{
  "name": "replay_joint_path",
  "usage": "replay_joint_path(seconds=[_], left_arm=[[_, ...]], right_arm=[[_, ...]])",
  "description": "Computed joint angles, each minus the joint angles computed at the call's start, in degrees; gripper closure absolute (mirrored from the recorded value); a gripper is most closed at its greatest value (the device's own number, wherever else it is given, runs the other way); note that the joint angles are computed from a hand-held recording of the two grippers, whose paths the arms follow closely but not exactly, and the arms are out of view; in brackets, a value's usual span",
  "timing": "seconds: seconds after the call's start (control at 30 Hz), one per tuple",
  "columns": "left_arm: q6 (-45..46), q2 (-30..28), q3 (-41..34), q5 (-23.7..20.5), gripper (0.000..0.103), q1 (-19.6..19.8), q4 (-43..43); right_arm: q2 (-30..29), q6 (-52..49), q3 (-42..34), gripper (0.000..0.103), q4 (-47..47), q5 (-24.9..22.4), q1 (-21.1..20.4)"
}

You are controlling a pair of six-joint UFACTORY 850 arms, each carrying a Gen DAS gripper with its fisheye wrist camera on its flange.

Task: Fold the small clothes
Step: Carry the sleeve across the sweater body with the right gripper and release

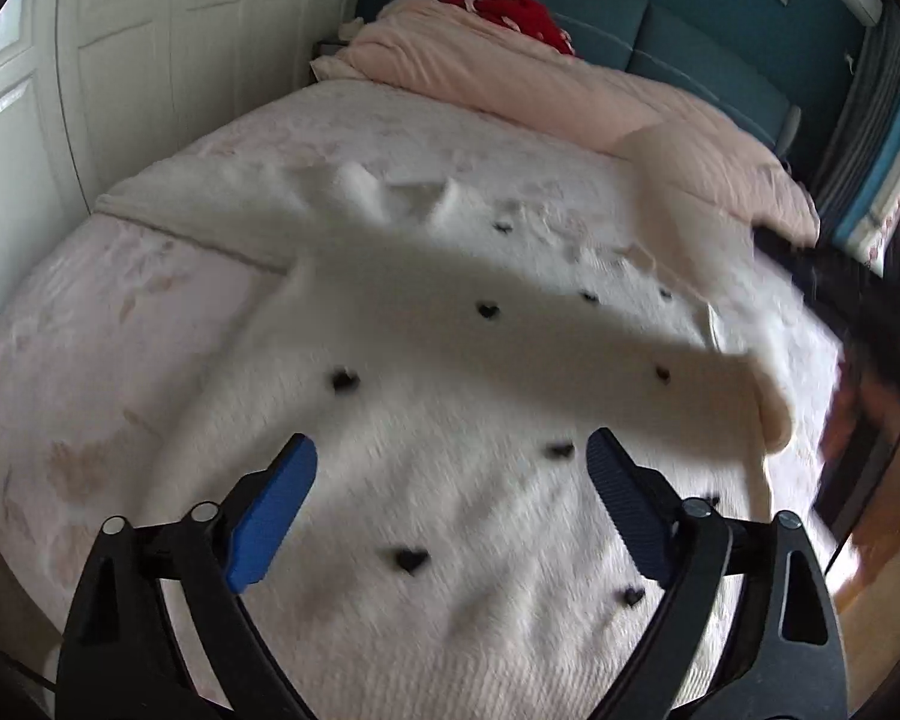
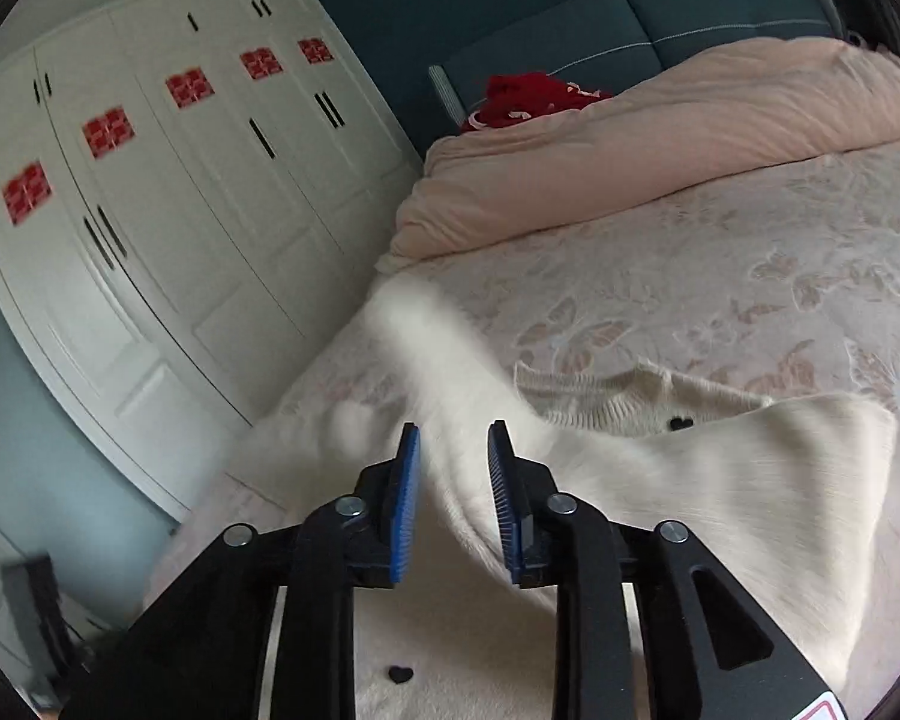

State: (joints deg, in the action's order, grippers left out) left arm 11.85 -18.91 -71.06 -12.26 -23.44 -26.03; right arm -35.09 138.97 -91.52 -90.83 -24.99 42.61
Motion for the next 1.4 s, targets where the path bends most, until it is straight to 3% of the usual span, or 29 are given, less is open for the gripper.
replay_joint_path(seconds=[0.07,0.17,0.27,0.4,0.47,0.6,0.63,0.67,0.8,0.87,1.0,1.03,1.13,1.2,1.27,1.37,1.4], left_arm=[[6.59,-2.00,-3.02,-1.76,0.010,1.15,-6.59],[16.46,-7.90,-10.23,-6.44,0.008,1.86,-17.41],[13.34,-15.84,-19.57,-11.55,0.008,1.16,-15.28],[6.88,-26.11,-31.75,-16.11,0.015,-0.16,-13.89],[1.55,-31.22,-38.22,-16.76,0.024,-1.39,-8.75],[-2.00,-39.61,-49.22,-22.94,0.067,-1.99,-6.85],[-3.09,-41.58,-51.80,-24.25,0.080,-2.18,-5.70],[-3.34,-41.94,-52.22,-23.60,0.089,-2.30,-5.05],[4.97,-38.82,-47.77,-17.37,0.092,-2.53,-10.68],[5.35,-38.45,-46.93,-16.65,0.092,-2.94,-9.27],[4.53,-40.35,-47.86,-17.55,0.092,-3.21,-7.70],[6.50,-39.40,-46.07,-15.94,0.092,-3.24,-9.59],[10.53,-37.02,-43.21,-17.62,0.086,-2.07,-15.65],[15.63,-33.80,-39.00,-16.99,0.086,-1.15,-19.85],[22.33,-27.80,-30.89,-14.70,0.077,0.06,-22.35],[27.89,-19.67,-19.38,-11.90,0.059,2.80,-25.04],[28.11,-17.08,-15.71,-10.95,0.057,3.83,-24.78]], right_arm=[[1.42,-2.55,2.54,0.056,5.70,-5.41,1.95],[4.17,-7.18,8.05,0.053,18.03,-14.44,5.40],[5.95,-10.99,12.78,0.052,29.04,-15.12,5.51],[6.39,-12.31,16.30,0.052,32.70,-13.70,4.55],[5.43,-13.78,16.20,0.052,34.69,-12.63,3.56],[5.05,-8.95,17.45,0.056,31.77,-9.26,2.11],[4.85,-7.53,17.42,0.066,30.27,-8.16,1.73],[4.11,-7.19,16.67,0.092,29.35,-7.88,1.62],[7.02,-4.26,17.98,0.094,24.78,-14.61,2.64],[8.97,-2.80,20.85,0.095,24.22,-17.01,2.96],[7.73,-2.69,23.92,0.094,29.37,-9.82,0.91],[7.50,-2.98,23.20,0.093,29.19,-11.36,1.52],[9.62,0.95,23.62,0.088,27.07,-10.72,2.81],[10.69,0.31,23.44,0.069,28.35,-12.91,5.12],[11.97,-1.02,23.97,0.053,31.78,-13.26,8.11],[11.87,-5.88,22.97,0.050,39.36,-12.49,13.06],[11.37,-8.01,22.35,0.050,42.70,-12.55,14.51]])
